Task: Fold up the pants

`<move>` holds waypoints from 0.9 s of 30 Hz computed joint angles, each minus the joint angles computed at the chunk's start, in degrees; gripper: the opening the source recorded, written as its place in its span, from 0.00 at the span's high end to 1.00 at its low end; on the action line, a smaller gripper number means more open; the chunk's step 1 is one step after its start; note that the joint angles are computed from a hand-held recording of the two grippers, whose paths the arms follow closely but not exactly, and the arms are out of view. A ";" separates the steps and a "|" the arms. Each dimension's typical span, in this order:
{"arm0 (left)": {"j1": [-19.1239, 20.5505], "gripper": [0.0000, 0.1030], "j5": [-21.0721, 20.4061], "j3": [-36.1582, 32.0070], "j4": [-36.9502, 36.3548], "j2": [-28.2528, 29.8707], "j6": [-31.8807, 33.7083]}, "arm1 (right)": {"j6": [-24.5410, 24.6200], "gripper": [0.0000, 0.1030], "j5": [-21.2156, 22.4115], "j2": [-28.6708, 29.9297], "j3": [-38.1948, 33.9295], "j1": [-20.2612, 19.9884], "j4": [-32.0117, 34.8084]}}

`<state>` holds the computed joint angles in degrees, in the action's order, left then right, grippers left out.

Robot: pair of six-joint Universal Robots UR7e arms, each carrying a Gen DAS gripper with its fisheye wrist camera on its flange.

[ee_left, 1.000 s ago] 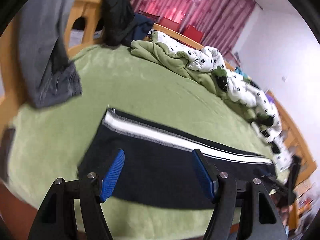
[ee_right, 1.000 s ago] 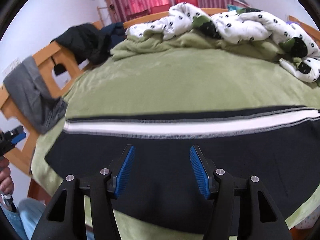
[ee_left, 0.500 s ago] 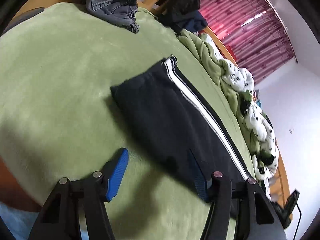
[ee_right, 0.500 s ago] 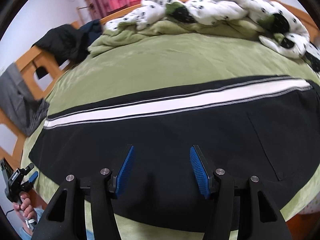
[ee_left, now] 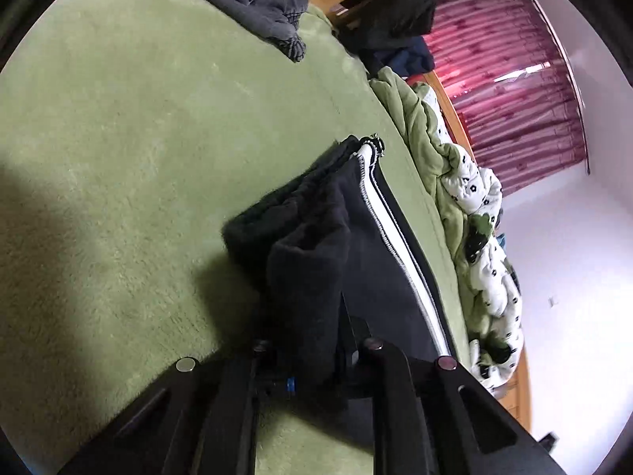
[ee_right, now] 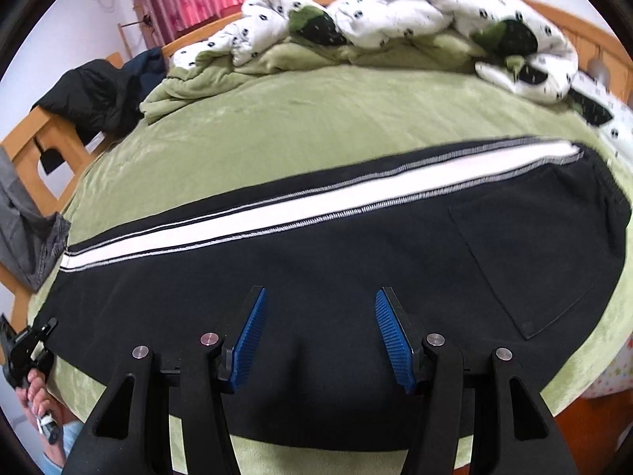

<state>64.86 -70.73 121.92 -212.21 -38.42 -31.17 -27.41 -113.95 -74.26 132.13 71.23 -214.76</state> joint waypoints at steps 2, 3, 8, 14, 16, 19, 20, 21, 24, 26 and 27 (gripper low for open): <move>-1.20 0.85 2.35 0.07 1.11 -0.32 -0.22 | -1.64 0.45 -0.94 -0.63 1.70 0.85 -2.18; -1.57 0.86 3.12 0.12 1.53 -0.58 -0.44 | -2.42 0.45 -1.23 -1.34 2.73 1.22 -2.76; -7.21 0.87 12.97 0.12 4.90 -1.88 2.57 | -10.17 0.45 -1.39 -4.36 7.19 2.53 -9.06; -18.07 0.90 22.11 -3.43 7.80 -1.75 9.96 | -12.89 0.45 4.18 -9.69 8.30 -0.16 -7.81; -20.70 0.95 21.33 -5.45 7.72 -0.49 13.43 | -14.10 0.45 7.13 -9.68 6.83 -1.93 -7.58; -24.09 0.96 11.34 -9.72 8.90 2.74 18.20 | -14.88 0.45 14.88 -9.34 5.39 -6.93 -7.61; -24.93 0.96 9.08 -11.41 10.94 3.91 18.38 | -13.57 0.45 19.07 -9.82 5.22 -10.03 -6.69; -26.19 0.96 8.05 -13.79 13.59 5.85 18.04 | -12.36 0.45 20.98 -10.03 5.09 -11.78 -5.92; -28.63 0.96 7.85 -20.44 26.03 11.55 14.77 | -7.25 0.45 19.36 -12.33 3.69 -14.53 3.36; -29.14 0.96 8.40 -22.03 28.42 14.59 12.70 | -8.14 0.45 21.37 -13.62 4.69 -16.15 4.52; -28.98 0.96 8.33 -22.67 30.13 15.63 11.04 | -9.59 0.45 21.87 -13.41 5.75 -16.90 1.75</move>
